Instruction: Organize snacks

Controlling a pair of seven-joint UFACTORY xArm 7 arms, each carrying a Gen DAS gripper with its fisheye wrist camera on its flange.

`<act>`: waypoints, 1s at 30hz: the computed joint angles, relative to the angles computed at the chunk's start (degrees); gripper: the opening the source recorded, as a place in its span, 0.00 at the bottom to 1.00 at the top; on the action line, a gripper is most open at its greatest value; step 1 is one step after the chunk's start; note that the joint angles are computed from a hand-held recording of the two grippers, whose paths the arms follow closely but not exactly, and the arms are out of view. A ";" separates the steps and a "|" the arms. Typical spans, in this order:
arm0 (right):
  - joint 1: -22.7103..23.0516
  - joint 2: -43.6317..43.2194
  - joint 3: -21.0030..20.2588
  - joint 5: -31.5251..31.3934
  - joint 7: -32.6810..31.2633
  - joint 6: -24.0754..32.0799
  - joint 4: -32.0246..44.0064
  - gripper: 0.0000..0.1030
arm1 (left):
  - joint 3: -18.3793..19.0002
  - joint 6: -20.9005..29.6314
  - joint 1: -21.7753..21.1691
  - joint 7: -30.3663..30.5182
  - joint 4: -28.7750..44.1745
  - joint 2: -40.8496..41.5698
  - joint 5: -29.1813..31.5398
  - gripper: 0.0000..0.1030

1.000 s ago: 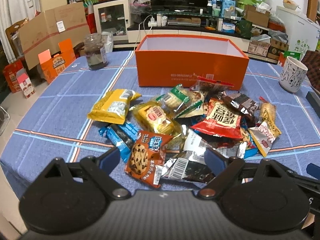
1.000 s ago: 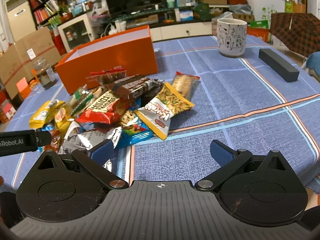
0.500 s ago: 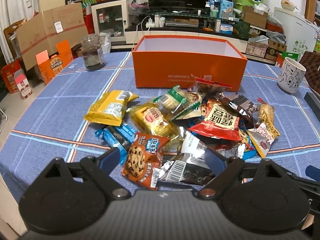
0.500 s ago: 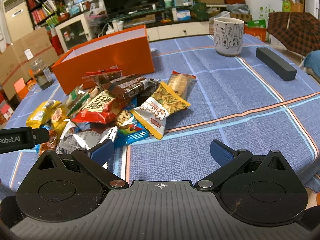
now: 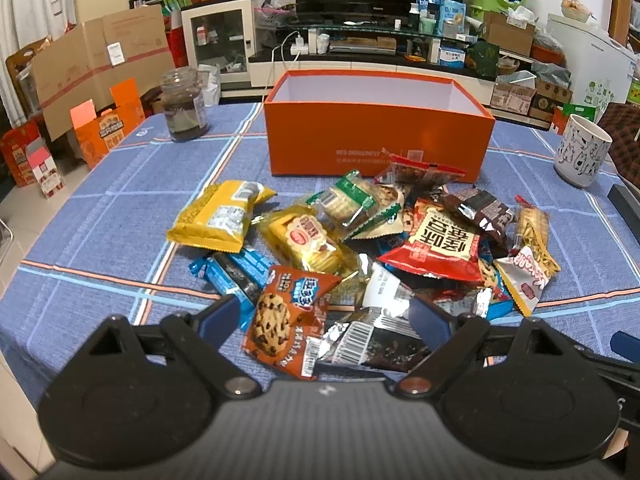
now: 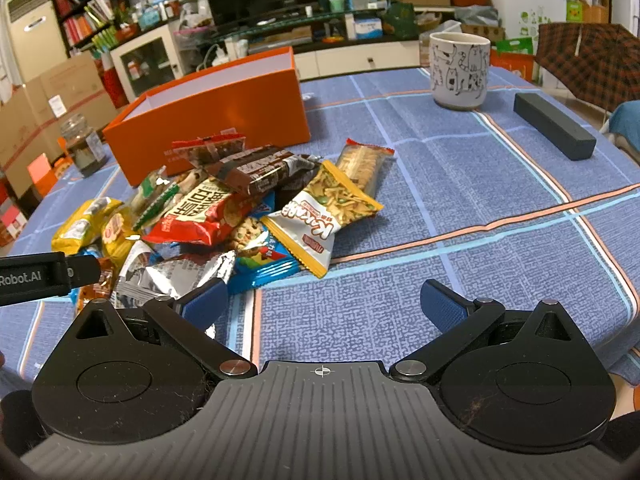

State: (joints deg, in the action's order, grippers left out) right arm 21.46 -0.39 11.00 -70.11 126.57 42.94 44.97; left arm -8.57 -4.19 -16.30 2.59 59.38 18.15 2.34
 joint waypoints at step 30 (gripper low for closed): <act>0.37 1.62 -0.12 -16.99 5.33 -11.55 0.75 0.94 | -38.74 8.71 38.16 29.03 0.99 2.85 -20.97 0.87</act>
State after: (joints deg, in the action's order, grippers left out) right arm 21.83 1.24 10.88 -87.09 131.90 31.38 45.72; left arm -47.32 4.53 21.86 31.62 60.36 21.00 -18.62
